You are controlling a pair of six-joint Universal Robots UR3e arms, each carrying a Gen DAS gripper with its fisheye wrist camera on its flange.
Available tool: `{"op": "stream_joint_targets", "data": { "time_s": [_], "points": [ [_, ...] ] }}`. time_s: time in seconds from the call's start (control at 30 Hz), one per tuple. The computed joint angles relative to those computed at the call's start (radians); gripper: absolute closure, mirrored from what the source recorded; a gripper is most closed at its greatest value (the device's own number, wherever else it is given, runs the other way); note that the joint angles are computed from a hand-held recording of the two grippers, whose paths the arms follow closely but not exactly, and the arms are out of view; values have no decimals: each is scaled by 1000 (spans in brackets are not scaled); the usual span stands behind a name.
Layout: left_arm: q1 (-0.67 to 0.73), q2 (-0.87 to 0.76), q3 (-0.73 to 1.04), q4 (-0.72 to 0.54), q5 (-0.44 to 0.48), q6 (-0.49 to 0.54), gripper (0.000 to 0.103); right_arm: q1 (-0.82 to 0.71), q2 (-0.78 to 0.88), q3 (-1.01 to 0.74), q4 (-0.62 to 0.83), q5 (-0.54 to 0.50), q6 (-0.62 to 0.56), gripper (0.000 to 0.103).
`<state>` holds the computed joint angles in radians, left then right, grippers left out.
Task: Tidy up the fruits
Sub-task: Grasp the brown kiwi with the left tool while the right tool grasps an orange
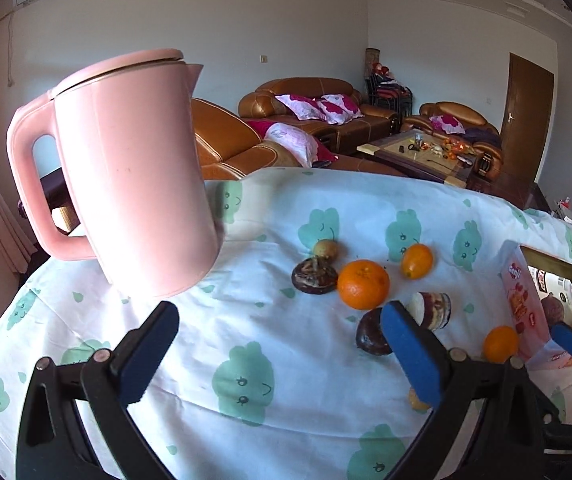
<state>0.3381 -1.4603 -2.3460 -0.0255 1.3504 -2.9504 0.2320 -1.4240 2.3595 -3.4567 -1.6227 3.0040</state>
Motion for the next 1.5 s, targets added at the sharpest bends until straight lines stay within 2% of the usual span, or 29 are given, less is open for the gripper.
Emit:
{"op": "stream_joint_targets", "data": {
  "time_s": [0.13, 0.23, 0.27, 0.3, 0.37, 0.43, 0.57, 0.67, 0.77, 0.87, 0.93, 1.03, 1.1, 1.23, 1.3, 1.37, 1.5],
  "points": [
    [9, 4, 5, -9, -16, 24, 0, 27, 83, -165, 157, -34, -156, 36],
    [7, 13, 16, -29, -16, 34, 0, 43, 136, -291, 319, -84, -268, 47],
    [12, 17, 16, -36, -23, 38, 0, 47, 157, -327, 365, -106, -293, 55],
    [20, 22, 17, -46, -32, 43, 0, 51, 175, -362, 413, -128, -313, 61],
    [37, 32, 17, -62, -54, 51, 0, 58, 208, -410, 476, -168, -354, 62],
    [52, 43, 26, -105, -83, 65, 0, 48, 201, -417, 506, -163, -393, 62],
    [42, 40, 43, -165, -109, 102, 1, 40, 183, -432, 569, -164, -394, 67],
    [41, 57, 43, -226, -166, 159, 2, 20, 131, -376, 528, -133, -341, 67],
    [51, 82, 47, -331, -259, 233, 7, -60, -3, -243, 432, 10, -241, 67],
    [13, 72, 57, -393, -289, 289, 14, -129, -130, -83, 294, 118, -149, 67],
    [-41, 45, 62, -384, -261, 296, 21, -162, -172, -2, 201, 179, -80, 67],
    [-154, -39, 70, -280, -143, 261, 34, -189, -177, 92, 50, 222, -9, 67],
    [-198, -90, 87, -257, -89, 245, 46, -201, -153, 126, -15, 240, 15, 67],
    [-221, -146, 99, -245, -55, 236, 58, -226, -152, 132, 9, 276, 10, 67],
    [-218, -158, 76, -185, -69, 238, 67, -232, -153, 133, 12, 291, 7, 67],
    [-219, -160, 76, -178, -73, 241, 74, -228, -142, 130, 3, 286, 3, 67],
    [-214, -147, 50, -122, -69, 228, 75, -234, -147, 144, -11, 293, 6, 67]
  ]
}}
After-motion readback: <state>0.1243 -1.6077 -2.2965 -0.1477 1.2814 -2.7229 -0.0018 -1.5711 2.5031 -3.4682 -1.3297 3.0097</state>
